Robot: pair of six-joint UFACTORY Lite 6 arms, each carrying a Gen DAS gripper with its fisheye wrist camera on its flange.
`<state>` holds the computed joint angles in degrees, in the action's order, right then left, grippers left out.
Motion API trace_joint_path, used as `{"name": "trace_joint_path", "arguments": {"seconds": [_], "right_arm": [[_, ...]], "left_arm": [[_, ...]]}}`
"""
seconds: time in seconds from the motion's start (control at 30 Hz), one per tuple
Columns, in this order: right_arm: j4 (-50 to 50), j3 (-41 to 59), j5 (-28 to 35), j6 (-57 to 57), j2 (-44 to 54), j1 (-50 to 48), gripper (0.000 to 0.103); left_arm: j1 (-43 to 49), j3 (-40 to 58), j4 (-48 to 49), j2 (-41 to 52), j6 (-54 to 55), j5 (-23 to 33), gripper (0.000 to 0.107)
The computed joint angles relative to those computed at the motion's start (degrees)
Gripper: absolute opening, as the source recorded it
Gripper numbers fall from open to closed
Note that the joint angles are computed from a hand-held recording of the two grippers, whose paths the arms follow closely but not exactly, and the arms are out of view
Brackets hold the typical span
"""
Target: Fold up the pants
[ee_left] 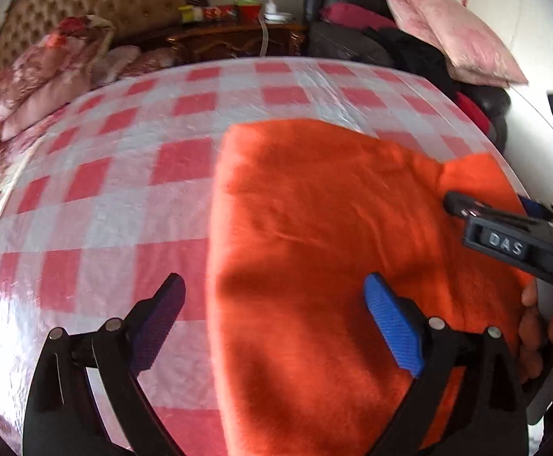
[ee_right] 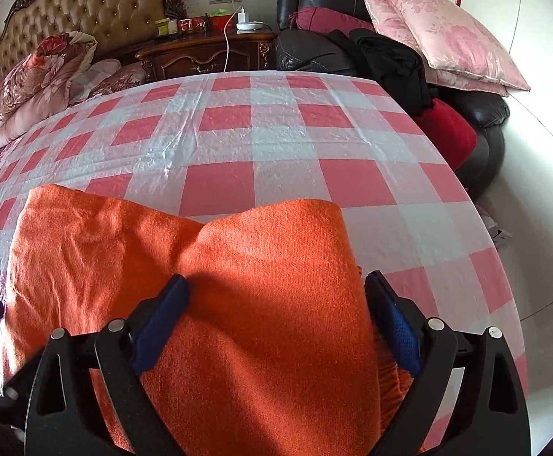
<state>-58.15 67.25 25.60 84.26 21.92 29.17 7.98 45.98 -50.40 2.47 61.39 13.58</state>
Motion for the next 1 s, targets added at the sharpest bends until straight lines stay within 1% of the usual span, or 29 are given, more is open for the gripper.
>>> {"name": "trace_joint_path", "arguments": {"seconds": [0.03,0.07,0.1,0.13,0.17,0.2,0.23,0.27,0.3,0.33,0.37,0.4,0.43,0.47,0.5,0.53,0.6,0.67,0.8,0.87,0.93,0.97,1.0], "right_arm": [[1.7,-0.1,0.6,-1.6,-0.6,0.1,0.09],[4.1,-0.8,2.5,-3.7,-2.5,0.5,0.09],[4.4,-2.8,3.0,-3.4,-5.3,0.8,0.09],[3.9,-6.7,2.7,-1.8,-10.1,0.9,0.09],[4.1,-9.2,3.3,-1.2,-13.0,1.1,0.09],[5.8,-12.2,3.5,-2.3,-16.5,0.8,0.09],[9.5,-14.7,2.2,-5.9,-19.4,-0.4,0.086],[15.5,-17.7,-0.8,-11.8,-21.6,-2.8,0.081],[21.3,-19.7,-3.1,-17.8,-22.4,-5.1,0.069],[26.7,-20.9,-4.7,-23.8,-22.8,-7.1,0.056],[32.6,-23.2,-8.7,-29.8,-23.0,-9.1,0.052],[37.8,-24.7,-11.6,-35.8,-23.7,-10.4,0.048],[40.6,-25.3,-12.1,-39.8,-24.5,-11.1,0.045],[41.1,-25.3,-12.0,-41.4,-24.9,-11.3,0.044],[39.7,-25.2,-12.0,-40.6,-24.9,-11.3,0.042],[36.2,-25.1,-12.3,-37.4,-24.6,-11.4,0.042],[32.5,-24.8,-13.5,-34.9,-23.6,-13.4,0.04],[30.4,-24.0,-12.6,-35.1,-23.5,-15.6,0.037],[29.1,-23.6,-11.5,-39.3,-23.9,-22.5,0.037],[30.0,-23.8,-12.5,-43.0,-23.8,-26.0,0.038],[26.0,-24.5,-13.8,-41.7,-23.8,-27.8,0.039],[26.7,-24.8,-13.7,-42.9,-24.3,-28.1,0.039],[26.2,-25.8,-12.9,-42.3,-25.9,-27.7,0.039]], "left_arm": [[1.9,0.2,0.2,-0.2,-0.5,2.2,0.094],[3.7,0.5,0.6,0.1,-1.1,4.4,0.093],[5.7,1.0,1.8,0.8,-2.5,6.9,0.087],[7.4,1.3,0.6,1.5,-1.6,10.0,0.08],[9.0,1.3,-1.2,1.9,0.3,13.0,0.079],[9.5,0.7,-2.2,1.2,2.0,13.8,0.073],[9.3,0.3,-2.2,0.9,2.8,14.1,0.067],[9.1,0.1,-2.7,0.8,3.6,14.7,0.061],[8.8,0.0,-3.5,0.9,4.4,15.1,0.052],[7.8,-0.4,-3.9,0.6,4.8,14.2,0.046],[6.6,-0.7,-4.1,0.3,5.1,13.1,0.042],[5.7,-0.9,-4.8,0.3,6.0,12.7,0.036],[4.7,-0.8,-5.6,0.6,6.3,11.9,0.034],[3.6,-0.2,-5.9,1.3,6.0,11.1,0.033],[2.4,0.9,-6.3,2.2,5.9,10.4,0.032],[1.0,2.1,-6.6,3.4,5.6,9.7,0.031],[-2.3,4.8,-4.3,5.5,1.0,8.5,0.03],[-6.4,6.1,-1.9,6.0,-3.6,7.2,0.03],[-14.9,6.0,-0.9,6.3,-8.9,4.1,0.031],[-18.1,5.2,-0.9,6.0,-11.1,1.3,0.034],[-19.4,3.2,-1.3,4.1,-12.9,-1.7,0.052],[-20.0,1.7,0.7,2.4,-15.3,-3.5,0.054],[-20.4,0.3,5.0,0.6,-19.8,-5.2,0.054]]}}
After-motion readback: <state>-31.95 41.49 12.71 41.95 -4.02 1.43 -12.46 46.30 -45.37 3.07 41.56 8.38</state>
